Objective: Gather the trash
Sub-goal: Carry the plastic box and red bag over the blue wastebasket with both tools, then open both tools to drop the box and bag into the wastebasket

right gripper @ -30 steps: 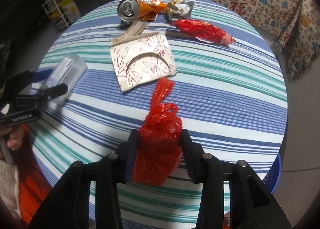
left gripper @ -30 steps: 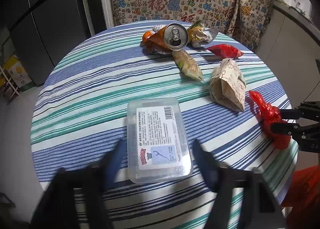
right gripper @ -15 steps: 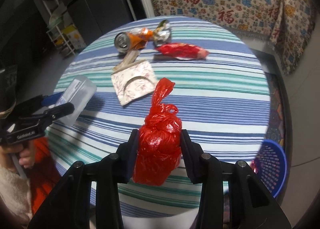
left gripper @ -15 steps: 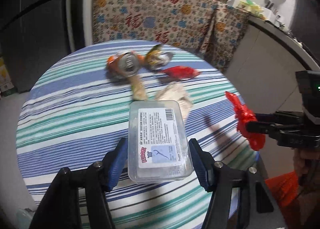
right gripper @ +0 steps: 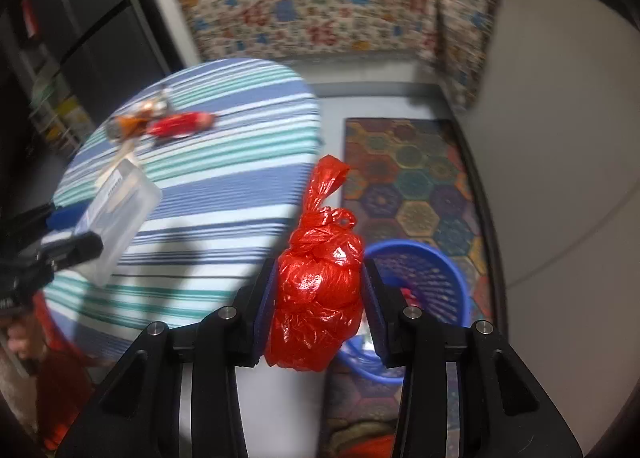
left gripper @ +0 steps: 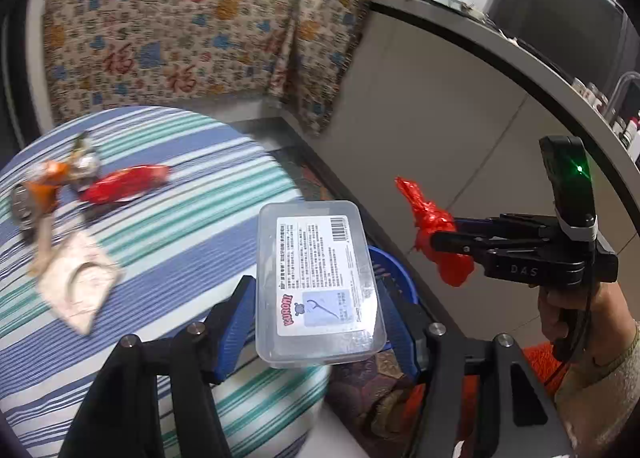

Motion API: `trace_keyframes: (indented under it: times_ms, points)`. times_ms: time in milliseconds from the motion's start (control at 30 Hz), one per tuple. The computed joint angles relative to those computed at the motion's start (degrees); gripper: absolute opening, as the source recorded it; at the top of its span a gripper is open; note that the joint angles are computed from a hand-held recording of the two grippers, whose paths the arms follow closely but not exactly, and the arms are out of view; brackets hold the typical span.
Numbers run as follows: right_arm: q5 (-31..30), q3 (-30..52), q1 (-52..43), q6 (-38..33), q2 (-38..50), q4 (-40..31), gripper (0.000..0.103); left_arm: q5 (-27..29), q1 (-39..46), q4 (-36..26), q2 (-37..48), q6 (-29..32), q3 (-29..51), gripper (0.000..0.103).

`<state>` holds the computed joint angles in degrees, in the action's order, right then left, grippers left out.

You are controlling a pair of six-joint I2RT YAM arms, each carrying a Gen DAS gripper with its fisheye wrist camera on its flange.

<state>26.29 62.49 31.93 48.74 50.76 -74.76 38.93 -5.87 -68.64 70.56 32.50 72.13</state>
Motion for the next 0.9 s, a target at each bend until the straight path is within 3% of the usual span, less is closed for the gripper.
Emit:
trace_keyframes:
  times_ms: [133, 333, 633, 900]
  points:
    - [-5.7, -4.5, -13.5, -9.9, -7.6, 0.3, 0.041, -6.5, -16.3, 11.2, -1.7, -14.5, -5.5, 0.062]
    - [-21.4, -11.5, -41.8, -30.2, -15.0, 4.9, 0.041, -12.9, -29.2, 22.8, 2.0, -25.6, -9.5, 0.062]
    - [-40.8, -19.5, -73.3, -50.7, -17.4, 8.9, 0.042, -17.8, -37.4, 34.0, 10.1, -31.8, -12.6, 0.062]
    - [-48.3, -22.3, -86.5, -60.7, -13.9, 10.0, 0.042, -20.6, -41.8, 40.2, 16.6, -34.2, -13.9, 0.062]
